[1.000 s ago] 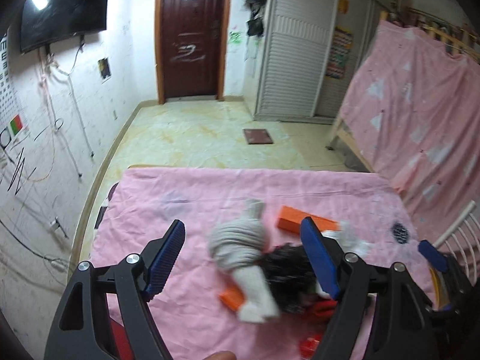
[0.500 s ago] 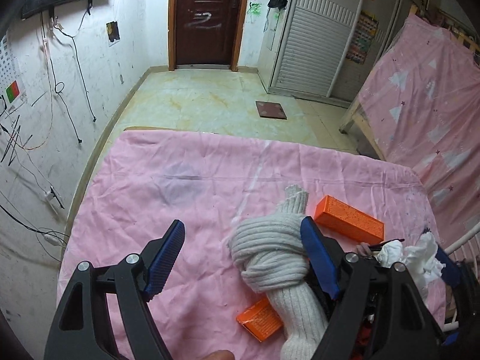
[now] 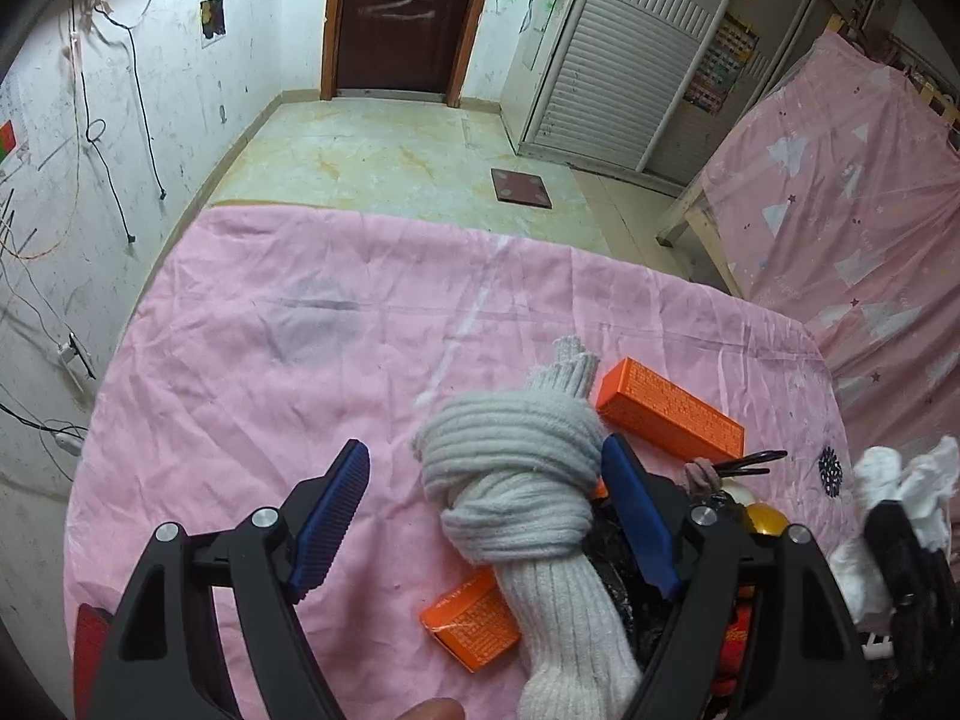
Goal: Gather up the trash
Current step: 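Grasp the white knotted sock with the left gripper while the right grasps white tissue, then carry sock and tissue to the yellow bin and open both grippers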
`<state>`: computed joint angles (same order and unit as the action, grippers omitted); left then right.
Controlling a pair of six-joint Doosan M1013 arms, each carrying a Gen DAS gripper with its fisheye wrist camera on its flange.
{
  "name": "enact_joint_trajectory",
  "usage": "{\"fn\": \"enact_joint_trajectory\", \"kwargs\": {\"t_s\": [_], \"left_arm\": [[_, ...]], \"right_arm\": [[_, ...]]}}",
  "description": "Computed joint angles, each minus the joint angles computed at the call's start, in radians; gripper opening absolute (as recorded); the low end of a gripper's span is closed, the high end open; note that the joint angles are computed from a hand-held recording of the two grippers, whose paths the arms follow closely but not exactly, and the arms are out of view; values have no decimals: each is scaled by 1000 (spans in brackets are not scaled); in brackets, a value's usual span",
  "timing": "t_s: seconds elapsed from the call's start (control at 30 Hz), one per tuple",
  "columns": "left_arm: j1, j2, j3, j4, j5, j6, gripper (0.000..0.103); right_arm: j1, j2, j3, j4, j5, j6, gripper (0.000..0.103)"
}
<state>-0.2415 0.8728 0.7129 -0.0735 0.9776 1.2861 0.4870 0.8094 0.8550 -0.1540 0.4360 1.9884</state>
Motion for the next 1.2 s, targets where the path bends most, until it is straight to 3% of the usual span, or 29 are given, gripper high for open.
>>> {"fn": "enact_joint_trajectory", "kwargs": {"t_s": [0.07,0.17,0.37,0.5,0.73,0.97,1.2], "left_arm": [[2,-4,11,-41,-17,16,47],[-11,-15,19,15,-26,-22,43],[-28,-77,83,137,-139,-113,43],[-47,-117,114,207,-203,-149,43],[-86,-160,148,152,-273,-64,43],[-145,-143,107,-44,-233,167,43],[-213,-107,55,-136,-161,299,43]], "right_arm": [[-6,-20,35,-23,-20,32,19],[-16,-43,81,-49,-39,79,19],[-36,-103,191,-201,-94,269,19],[-53,-146,273,-367,-126,473,19],[-74,-213,397,-667,-120,813,19],[-95,-279,524,-883,-49,1077,19],[-131,-323,624,-879,12,1118,19]]}}
